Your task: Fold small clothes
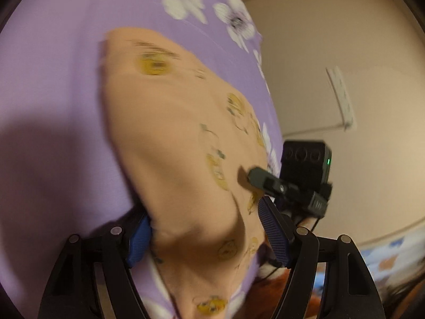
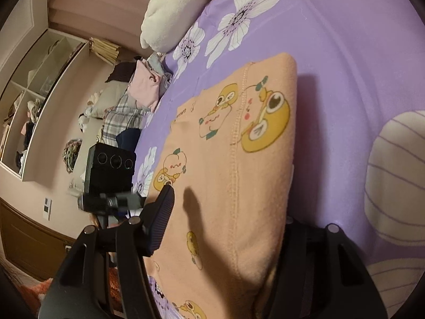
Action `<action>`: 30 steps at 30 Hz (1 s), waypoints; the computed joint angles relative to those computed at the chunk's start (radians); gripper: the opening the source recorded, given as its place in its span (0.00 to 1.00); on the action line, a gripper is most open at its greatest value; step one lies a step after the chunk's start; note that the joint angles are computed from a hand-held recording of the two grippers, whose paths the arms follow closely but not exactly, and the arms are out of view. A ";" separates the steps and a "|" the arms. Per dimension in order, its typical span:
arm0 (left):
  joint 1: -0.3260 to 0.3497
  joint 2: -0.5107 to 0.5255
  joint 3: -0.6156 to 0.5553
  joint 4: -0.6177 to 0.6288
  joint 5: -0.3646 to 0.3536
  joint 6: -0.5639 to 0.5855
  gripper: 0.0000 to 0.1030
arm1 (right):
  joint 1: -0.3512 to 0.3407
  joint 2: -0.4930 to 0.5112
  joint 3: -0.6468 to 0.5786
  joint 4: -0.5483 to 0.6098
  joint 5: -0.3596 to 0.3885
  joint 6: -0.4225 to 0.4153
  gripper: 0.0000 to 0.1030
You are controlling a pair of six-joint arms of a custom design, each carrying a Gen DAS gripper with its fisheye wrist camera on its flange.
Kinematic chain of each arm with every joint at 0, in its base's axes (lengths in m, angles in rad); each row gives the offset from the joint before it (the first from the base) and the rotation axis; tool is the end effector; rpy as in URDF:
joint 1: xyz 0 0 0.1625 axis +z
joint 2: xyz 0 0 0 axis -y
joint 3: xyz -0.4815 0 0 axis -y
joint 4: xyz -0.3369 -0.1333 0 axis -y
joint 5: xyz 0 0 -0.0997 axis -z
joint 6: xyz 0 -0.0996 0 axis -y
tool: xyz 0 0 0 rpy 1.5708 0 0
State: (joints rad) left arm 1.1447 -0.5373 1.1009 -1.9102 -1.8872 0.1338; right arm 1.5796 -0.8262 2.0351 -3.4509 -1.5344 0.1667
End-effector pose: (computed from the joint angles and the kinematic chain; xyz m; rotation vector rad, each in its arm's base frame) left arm -0.2270 -0.7476 0.1145 -0.7349 -2.7407 -0.3819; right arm 0.1421 -0.5843 0.1856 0.2091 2.8745 -0.9968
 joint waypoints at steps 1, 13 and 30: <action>-0.006 0.001 0.007 -0.012 0.011 -0.002 0.73 | -0.001 0.004 0.002 -0.016 -0.004 0.009 0.51; -0.045 -0.003 0.124 -0.255 0.157 -0.088 0.36 | 0.017 0.035 -0.003 -0.080 -0.114 -0.011 0.24; -0.140 -0.250 0.236 -0.397 0.199 0.026 0.28 | 0.291 0.053 -0.149 -0.191 -0.341 -0.069 0.23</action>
